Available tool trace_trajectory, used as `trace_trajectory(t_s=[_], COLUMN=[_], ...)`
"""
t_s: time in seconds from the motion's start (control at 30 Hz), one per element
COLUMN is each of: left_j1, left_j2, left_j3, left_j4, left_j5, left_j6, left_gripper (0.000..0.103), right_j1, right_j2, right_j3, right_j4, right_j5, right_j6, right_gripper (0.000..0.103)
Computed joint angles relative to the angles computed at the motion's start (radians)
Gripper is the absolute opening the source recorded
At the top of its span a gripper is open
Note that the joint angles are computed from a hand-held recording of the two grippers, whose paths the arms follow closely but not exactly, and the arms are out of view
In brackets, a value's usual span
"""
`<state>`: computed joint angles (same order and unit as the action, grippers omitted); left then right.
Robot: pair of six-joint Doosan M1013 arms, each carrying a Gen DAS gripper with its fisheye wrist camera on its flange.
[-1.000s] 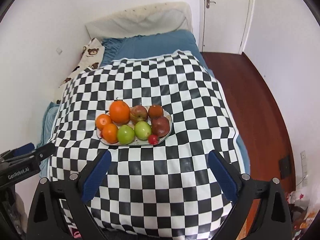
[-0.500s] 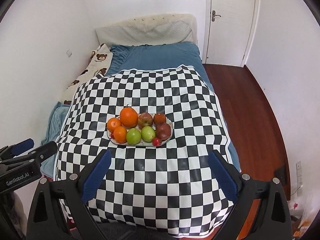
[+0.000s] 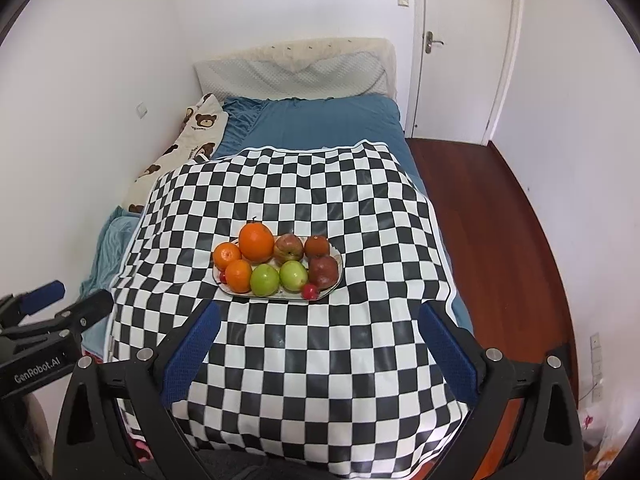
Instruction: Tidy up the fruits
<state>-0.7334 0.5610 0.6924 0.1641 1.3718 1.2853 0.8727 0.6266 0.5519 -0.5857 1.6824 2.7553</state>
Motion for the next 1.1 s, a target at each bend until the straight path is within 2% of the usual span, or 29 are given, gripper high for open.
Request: trace_trajectory(t_s=[0.03, 0.37, 0.7, 1.1], left_j1=[-0.003, 0.004, 0.014, 0.016], left_j2=[0.001, 0.034, 0.084, 0.097], left_j3=[0.003, -0.007, -0.054, -0.053], left_j4=[0.017, 0.049, 0.064, 0.064], left_j5=[-0.004, -0.031, -0.035, -0.032], left_j6=[-0.003, -0.026, -0.025, -0.01], left_gripper=[0.103, 0.103, 0.103, 0.103], right_j1=[-0.003, -0.024, -0.047, -0.058], right_j2=[-0.008, -0.024, -0.018, -0.02], right_j3=[0.019, 0.108, 0.154, 0.182], right_j4=[0.002, -0.011, -0.026, -0.012], right_j5=[-0.016, -0.076, -0.098, -0.114], right_j6=[0.01, 0.042, 0.067, 0.083], right_gripper=[0.101, 0.101, 0.101, 0.101])
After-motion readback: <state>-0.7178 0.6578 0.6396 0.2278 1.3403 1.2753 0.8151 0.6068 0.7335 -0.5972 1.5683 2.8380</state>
